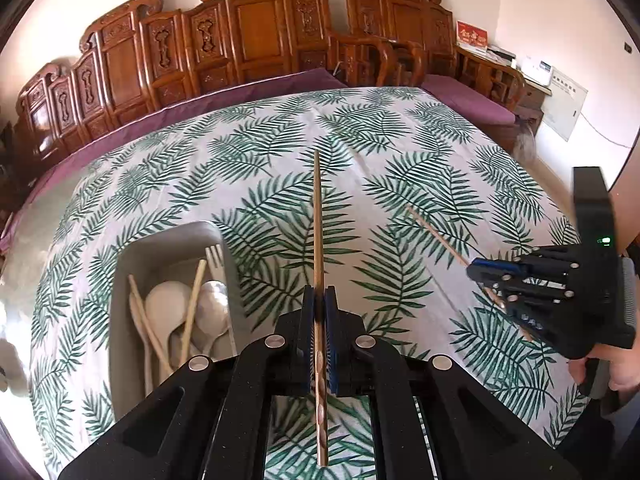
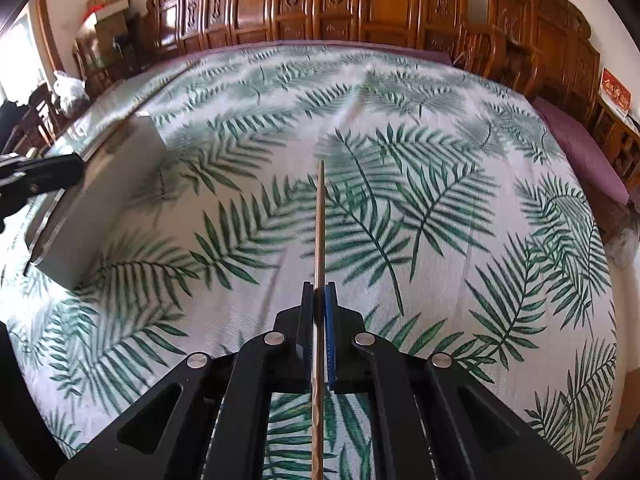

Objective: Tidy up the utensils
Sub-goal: 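Carry the chopstick over the grey tray with the left tool while the right holds its chopstick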

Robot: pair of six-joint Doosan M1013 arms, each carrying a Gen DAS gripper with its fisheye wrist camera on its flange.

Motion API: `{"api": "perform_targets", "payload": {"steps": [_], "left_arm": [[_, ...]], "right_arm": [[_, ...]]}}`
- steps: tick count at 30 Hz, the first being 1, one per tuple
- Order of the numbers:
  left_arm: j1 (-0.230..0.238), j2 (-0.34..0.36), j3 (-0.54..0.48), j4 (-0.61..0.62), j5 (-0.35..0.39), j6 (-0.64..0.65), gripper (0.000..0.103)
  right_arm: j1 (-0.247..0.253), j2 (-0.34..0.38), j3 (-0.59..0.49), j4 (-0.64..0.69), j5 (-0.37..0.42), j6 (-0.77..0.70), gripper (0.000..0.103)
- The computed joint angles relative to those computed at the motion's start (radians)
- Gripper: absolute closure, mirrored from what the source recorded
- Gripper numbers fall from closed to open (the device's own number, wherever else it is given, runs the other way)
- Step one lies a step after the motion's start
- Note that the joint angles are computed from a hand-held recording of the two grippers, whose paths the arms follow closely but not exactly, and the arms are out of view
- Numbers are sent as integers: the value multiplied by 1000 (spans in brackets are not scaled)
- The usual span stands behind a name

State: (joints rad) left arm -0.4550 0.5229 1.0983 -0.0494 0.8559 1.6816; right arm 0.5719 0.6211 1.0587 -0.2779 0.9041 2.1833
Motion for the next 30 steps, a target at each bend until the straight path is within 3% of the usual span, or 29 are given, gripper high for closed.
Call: {"api": "perform_targets", "payload": {"steps": [16, 30], "left_arm": [[52, -25, 26, 19, -5, -24, 99], [98, 11, 0, 38, 54, -14, 99]], "right_arm": [[7, -15, 12, 22, -64, -7, 97], [18, -2, -7, 32, -61, -42, 97]]}}
